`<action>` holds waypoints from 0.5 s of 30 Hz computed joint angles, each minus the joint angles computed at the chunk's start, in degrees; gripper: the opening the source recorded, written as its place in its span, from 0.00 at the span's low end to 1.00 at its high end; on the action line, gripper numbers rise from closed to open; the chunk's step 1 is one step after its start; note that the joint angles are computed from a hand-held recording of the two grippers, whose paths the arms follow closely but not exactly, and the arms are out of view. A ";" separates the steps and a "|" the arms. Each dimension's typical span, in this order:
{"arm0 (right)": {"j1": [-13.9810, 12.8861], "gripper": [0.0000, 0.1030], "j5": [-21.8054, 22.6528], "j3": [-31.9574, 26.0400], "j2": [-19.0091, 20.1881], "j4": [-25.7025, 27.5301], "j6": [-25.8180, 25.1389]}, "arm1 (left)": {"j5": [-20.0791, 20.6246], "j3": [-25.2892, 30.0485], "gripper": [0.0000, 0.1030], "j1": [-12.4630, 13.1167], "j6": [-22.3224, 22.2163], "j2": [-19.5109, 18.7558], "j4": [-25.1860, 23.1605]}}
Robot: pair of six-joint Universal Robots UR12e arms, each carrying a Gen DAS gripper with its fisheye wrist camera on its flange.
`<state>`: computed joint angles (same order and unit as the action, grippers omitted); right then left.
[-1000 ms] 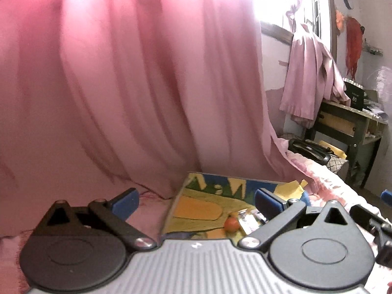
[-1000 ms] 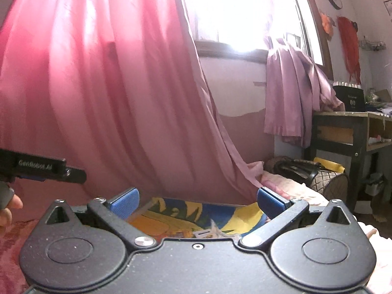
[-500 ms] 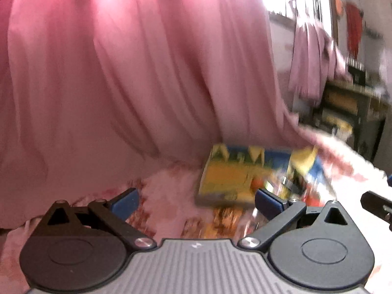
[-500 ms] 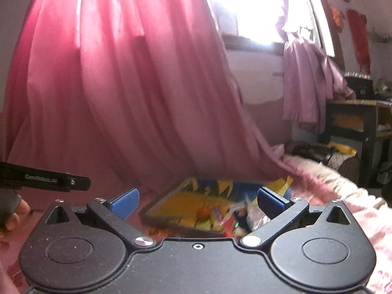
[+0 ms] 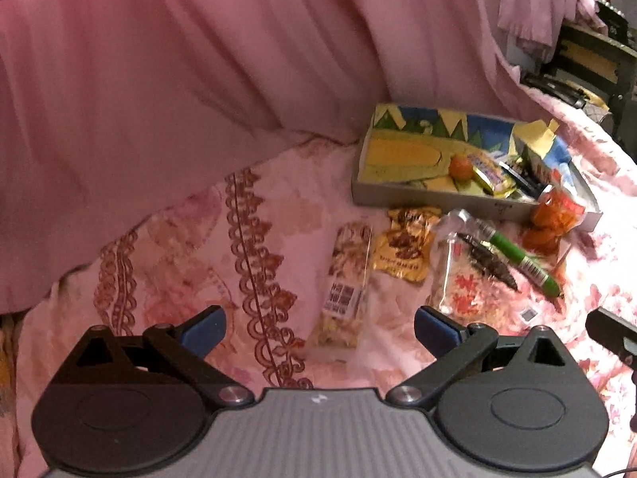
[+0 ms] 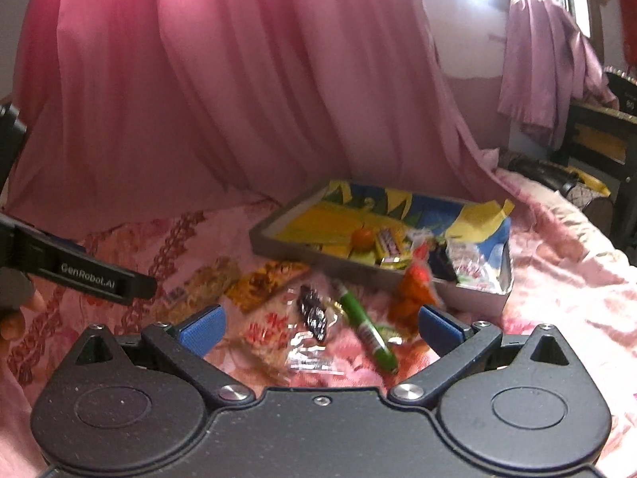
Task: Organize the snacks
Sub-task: 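Raise both tools away from the tray toward the remaining snacks, then grasp the nut bar packet with the left tool while the right tool grasps the dark jerky pack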
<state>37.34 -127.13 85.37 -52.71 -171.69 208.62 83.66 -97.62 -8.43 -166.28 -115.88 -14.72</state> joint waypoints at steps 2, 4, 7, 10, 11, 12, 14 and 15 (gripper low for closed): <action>-0.22 0.99 0.82 -0.17 0.04 1.47 0.97 | 0.66 0.86 1.00 -0.14 -0.35 -0.36 -2.34; -0.39 0.99 1.50 -0.34 0.09 2.68 1.86 | 0.55 1.47 1.00 -0.12 -0.40 -0.71 -3.97; -0.67 0.99 2.35 -0.68 0.23 4.40 3.08 | 0.10 2.13 1.00 0.00 -0.41 -1.09 -5.55; -1.21 0.99 3.74 -1.26 0.55 6.02 4.03 | 0.06 3.28 1.00 0.07 -0.17 -2.02 -6.45; -1.48 0.99 4.56 -1.48 0.68 6.53 4.29 | 0.20 3.90 1.00 0.10 -0.18 -2.46 -7.15; -1.71 0.99 5.33 -1.65 0.82 6.79 4.39 | 0.29 4.48 1.00 0.13 -0.22 -2.88 -7.78; -2.27 0.99 6.86 -2.32 1.31 7.36 4.02 | 0.64 5.73 1.00 0.18 -0.36 -3.75 -8.86; -2.54 0.99 7.46 -2.71 1.58 7.69 3.53 | 0.66 6.41 1.00 0.22 -0.22 -4.27 -9.18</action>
